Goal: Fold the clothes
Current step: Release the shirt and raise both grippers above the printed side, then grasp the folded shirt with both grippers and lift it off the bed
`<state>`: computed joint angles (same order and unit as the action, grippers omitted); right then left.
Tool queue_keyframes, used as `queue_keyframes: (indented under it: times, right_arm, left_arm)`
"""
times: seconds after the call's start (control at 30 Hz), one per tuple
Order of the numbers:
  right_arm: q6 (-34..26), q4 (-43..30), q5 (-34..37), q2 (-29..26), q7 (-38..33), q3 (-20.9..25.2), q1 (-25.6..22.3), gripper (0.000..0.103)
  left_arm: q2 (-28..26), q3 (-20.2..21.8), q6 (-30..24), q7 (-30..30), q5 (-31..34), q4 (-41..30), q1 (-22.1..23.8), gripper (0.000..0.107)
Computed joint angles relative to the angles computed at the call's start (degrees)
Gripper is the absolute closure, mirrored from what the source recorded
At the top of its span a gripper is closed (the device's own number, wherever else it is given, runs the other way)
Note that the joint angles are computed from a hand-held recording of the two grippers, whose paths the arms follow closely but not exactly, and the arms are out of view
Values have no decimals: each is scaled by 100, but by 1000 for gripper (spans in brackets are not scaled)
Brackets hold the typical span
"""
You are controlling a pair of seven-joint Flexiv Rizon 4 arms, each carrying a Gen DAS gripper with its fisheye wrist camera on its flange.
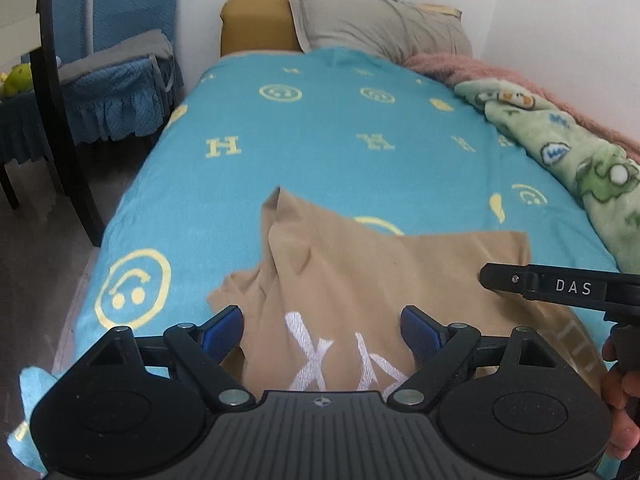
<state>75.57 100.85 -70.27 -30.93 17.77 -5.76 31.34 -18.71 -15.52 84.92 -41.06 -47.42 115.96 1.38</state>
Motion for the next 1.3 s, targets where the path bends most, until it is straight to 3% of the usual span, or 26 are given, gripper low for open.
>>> queue_keyframes:
  times: [0.13, 0.23, 0.37, 0.43, 0.57, 0.63, 0.77, 0.93, 1.03, 1.17, 1.3]
  right_arm:
    - [-67, 248, -111, 339, 271, 100, 41, 40]
    - [-212, 446, -325, 662, 403, 260, 52, 40]
    - [-555, 751, -370, 1034, 354, 657, -10, 40]
    - [-714, 868, -121, 1103, 288, 856, -40, 40]
    - [-992, 925, 930, 984, -206, 1149, 3, 41]
    - [-763, 980, 1015, 954, -75, 1046, 27, 41]
    - [-344, 1148, 943, 1023, 347, 845, 48, 41]
    - [-171, 1238, 883, 1059, 574, 779, 59, 41]
    - [-217, 1216, 1012, 1056, 509, 813, 57, 40]
    - [-149, 1234, 1012, 1060, 614, 761, 72, 40]
    - [-26, 1280, 916, 1077, 810, 703, 64, 40]
  left_arm:
    - [314, -348, 30, 689, -709, 291, 211, 24]
    - [754, -531, -7, 1535, -1718, 585, 186, 24]
    - [1250, -298, -143, 1772, -2189, 984, -118, 23]
    - [1359, -97, -165, 1462, -1877, 1146, -257, 23]
    - [1310, 461, -424, 259, -451, 1245, -450, 23]
    - [1320, 632, -450, 95, -365, 1239, -593, 23]
    - [1626, 844, -682, 417, -1350, 1312, -867, 23]
    - [2014, 1435, -2153, -175, -2162, 1390, -960, 19]
    - [1836, 1609, -2920, -848, -2032, 1271, -795, 19]
    - [1376, 1530, -3308, -1460, -2352, 1051, -645, 20]
    - [1062, 1354, -3227, -1552, -3521, 989, -612, 25]
